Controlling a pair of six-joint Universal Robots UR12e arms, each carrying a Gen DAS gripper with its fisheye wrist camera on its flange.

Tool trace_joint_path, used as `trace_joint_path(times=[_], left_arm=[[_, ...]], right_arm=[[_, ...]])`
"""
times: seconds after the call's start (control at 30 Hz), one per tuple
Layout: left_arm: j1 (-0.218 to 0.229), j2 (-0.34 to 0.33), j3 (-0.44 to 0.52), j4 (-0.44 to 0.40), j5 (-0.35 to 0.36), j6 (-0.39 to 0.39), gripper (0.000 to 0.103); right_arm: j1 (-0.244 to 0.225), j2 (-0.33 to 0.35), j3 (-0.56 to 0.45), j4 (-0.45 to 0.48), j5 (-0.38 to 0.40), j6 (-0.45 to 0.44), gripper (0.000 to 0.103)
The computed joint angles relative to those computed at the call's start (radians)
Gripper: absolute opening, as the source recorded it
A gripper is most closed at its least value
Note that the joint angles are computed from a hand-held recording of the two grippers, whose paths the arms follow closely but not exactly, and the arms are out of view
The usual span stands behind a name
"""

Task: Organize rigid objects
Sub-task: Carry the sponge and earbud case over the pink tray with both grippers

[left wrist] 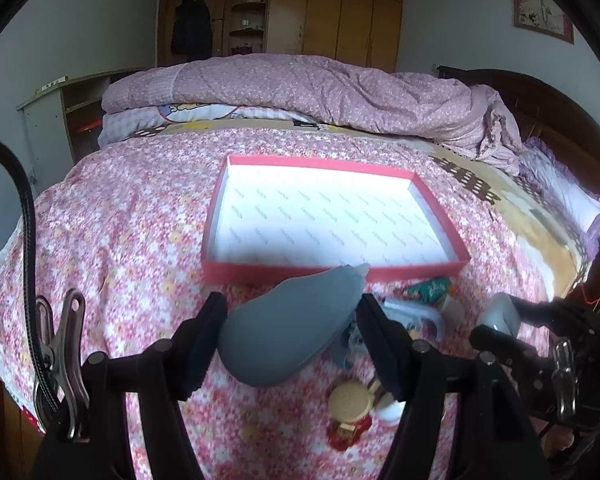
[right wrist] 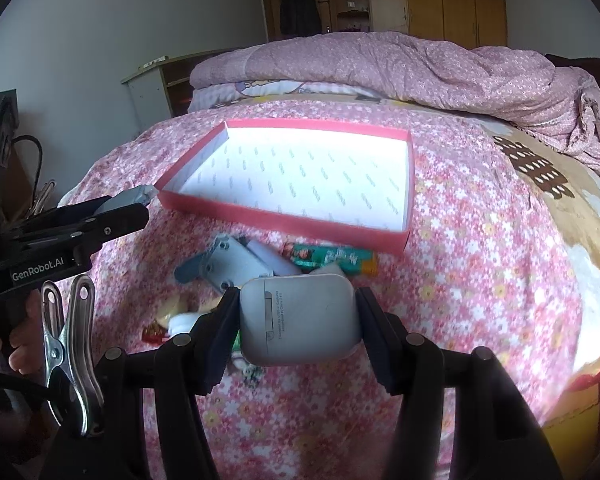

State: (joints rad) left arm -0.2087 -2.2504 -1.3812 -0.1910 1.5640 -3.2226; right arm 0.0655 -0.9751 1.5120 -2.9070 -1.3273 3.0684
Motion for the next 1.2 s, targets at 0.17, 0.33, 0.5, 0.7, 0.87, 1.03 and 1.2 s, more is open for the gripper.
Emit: trace_joint_path(times=[0.17, 0.33, 0.5, 0.7, 0.87, 1.03, 1.2], left_arm=[[-0.004, -0.023, 0.060, -0.024, 0.006, 0.018, 0.070], [-0.007, -0.052, 0.127, -0.052, 0.009, 0.031, 0.070], [-0.008, -0.090, 0.204, -0.098, 0.021, 0.037, 0.070], [-0.003, -0.148, 0.308, -0.185, 0.020, 0.024, 0.070], [0.002, -0.201, 0.396, -0.257, 0.012, 0.014, 0.070], [0.002, -0.253, 0.483, -0.333, 0.017, 0.014, 0.070], [0.004, -0.298, 0.561, -0.394, 0.013, 0.001, 0.070]], right_arm=[[0.002, 0.019, -0.057, 0.023, -0.007, -0.012, 0.058], [0.005, 0.049, -0.126, 0.051, -0.020, -0.038, 0.058], [0.005, 0.086, -0.200, 0.094, -0.027, -0.045, 0.059], [-0.002, 0.150, -0.317, 0.186, -0.007, -0.013, 0.058], [-0.004, 0.204, -0.410, 0.267, -0.002, 0.002, 0.058], [-0.004, 0.253, -0.490, 0.327, -0.001, 0.005, 0.058], [-0.004, 0.296, -0.561, 0.375, 0.005, 0.020, 0.059]])
